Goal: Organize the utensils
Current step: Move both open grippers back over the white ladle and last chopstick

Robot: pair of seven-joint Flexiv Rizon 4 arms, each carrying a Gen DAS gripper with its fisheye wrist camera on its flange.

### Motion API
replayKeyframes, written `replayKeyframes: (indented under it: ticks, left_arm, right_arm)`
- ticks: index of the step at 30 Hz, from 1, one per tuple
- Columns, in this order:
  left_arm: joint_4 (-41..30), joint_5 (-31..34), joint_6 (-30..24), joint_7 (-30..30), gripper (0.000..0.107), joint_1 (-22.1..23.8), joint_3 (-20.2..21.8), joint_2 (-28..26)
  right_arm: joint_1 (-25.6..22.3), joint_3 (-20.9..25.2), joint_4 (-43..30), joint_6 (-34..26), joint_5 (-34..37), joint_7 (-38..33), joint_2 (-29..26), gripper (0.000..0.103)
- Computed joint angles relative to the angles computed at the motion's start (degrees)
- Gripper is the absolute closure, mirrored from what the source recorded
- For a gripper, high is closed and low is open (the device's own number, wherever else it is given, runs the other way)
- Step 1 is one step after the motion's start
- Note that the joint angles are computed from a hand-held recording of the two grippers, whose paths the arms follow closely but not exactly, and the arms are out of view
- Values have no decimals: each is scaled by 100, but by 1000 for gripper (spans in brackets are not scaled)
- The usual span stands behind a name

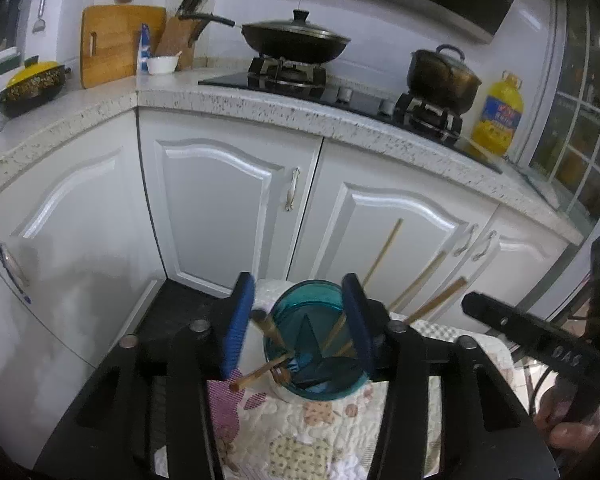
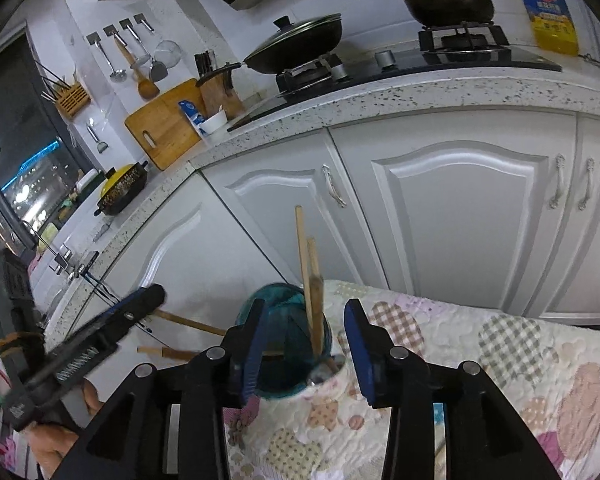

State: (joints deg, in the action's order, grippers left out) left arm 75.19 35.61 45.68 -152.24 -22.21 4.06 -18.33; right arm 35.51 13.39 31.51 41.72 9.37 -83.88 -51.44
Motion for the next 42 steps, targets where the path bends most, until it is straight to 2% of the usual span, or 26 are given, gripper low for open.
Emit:
replayKeyframes:
  ticks: [3,5,13,18,22,32,39,41,42]
  left_arm:
    - [-64,220,-109,-79,51,-158,-12,67]
    - [-120,300,-199,-44,50,-231,-60,79]
    - [-274,472,-387,38,49,-535,-246,31]
    - [-381,500,-439,156,46,-708,-287,-109]
    - [-418,278,-339,316,45,-754,-321,-258]
    - [-454,-429,-132,781,44,-836,-302,-681]
    - [-41,-1160,278,1148,45,-679,-325,-837]
    - [60,-1344,333,1252,45,-638,-333,-887]
    - [105,-1446,361,1298,45,-613,-340,-921]
  right_arm:
    - [-34,-62,734,355,-56,-41,395,63]
    - [-49,-84,1105,533,-165,-21,588,60]
    - [-302,8,2701,1306,-456,146,1399,59]
    - [-541,91,3499,1488,-591,311,1801,58]
    - [-697,85,4000,1550,-653,491,2046,52]
    - [-1009,162,4711,1616,-647,697,2364,51]
    - [-1390,346,4945,1215,-172,500,2318,52]
    - [-1474,352,4933,1020,-22,480,2191,60]
    - [-1491,348,4921,974,31,482,2146,61]
